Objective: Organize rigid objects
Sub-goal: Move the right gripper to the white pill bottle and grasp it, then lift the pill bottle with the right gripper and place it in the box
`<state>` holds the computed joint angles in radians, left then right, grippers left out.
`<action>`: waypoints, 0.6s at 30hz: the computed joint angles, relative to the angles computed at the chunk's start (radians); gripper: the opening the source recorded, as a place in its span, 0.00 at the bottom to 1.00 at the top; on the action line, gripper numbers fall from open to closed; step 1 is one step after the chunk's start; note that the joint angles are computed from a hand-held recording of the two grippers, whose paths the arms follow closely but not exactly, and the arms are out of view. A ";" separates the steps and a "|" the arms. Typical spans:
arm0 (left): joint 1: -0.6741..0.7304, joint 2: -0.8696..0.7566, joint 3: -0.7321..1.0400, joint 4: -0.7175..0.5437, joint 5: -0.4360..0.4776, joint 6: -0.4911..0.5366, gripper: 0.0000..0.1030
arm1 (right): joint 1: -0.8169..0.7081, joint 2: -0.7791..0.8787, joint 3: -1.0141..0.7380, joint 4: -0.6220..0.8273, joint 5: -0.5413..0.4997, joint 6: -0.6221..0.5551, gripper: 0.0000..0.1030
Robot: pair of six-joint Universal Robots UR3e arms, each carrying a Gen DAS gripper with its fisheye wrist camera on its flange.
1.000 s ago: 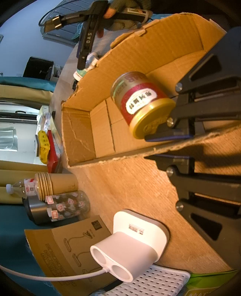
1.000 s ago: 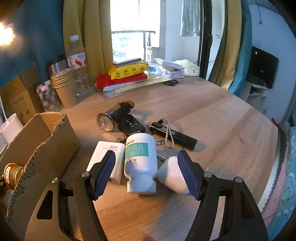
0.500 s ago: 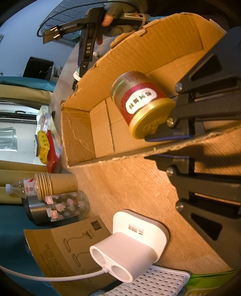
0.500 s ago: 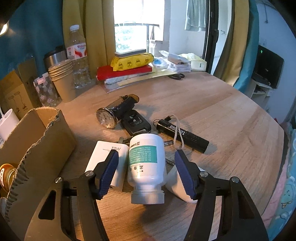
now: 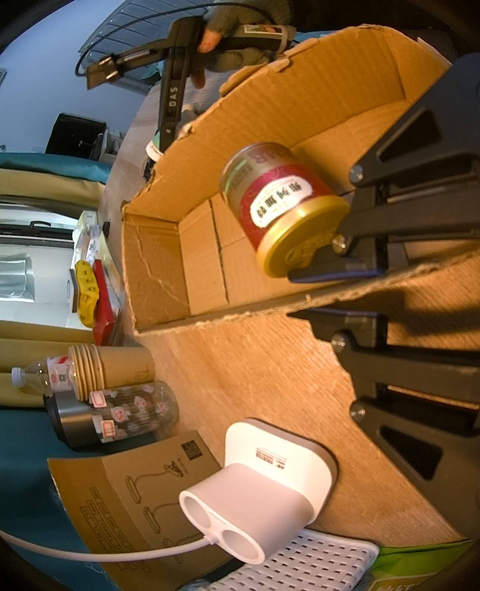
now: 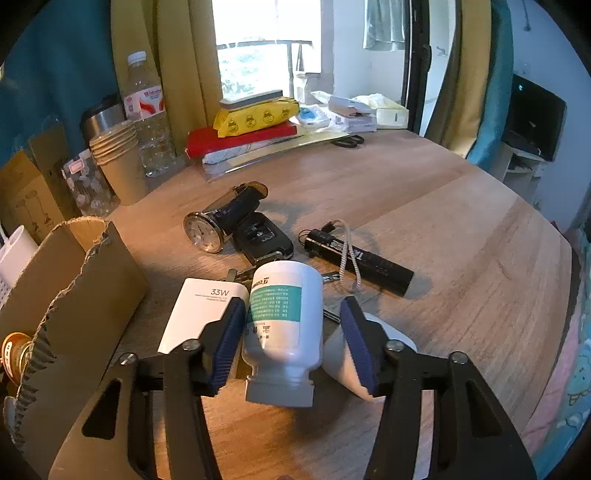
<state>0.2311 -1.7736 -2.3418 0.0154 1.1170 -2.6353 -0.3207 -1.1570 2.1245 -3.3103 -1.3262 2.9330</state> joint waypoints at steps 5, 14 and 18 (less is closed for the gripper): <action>0.000 0.000 -0.001 0.000 0.000 0.000 0.13 | 0.033 0.025 -0.034 0.015 -0.038 -0.009 0.46; -0.002 -0.001 -0.001 0.005 0.003 0.000 0.13 | 0.020 -0.007 0.007 -0.017 -0.013 -0.002 0.45; -0.003 0.000 -0.003 0.007 0.005 0.000 0.13 | 0.022 -0.047 0.038 -0.030 -0.006 0.007 0.45</action>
<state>0.2284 -1.7735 -2.3446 0.0221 1.1223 -2.6358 -0.2988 -1.2042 2.1625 -3.3404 -1.3324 2.9399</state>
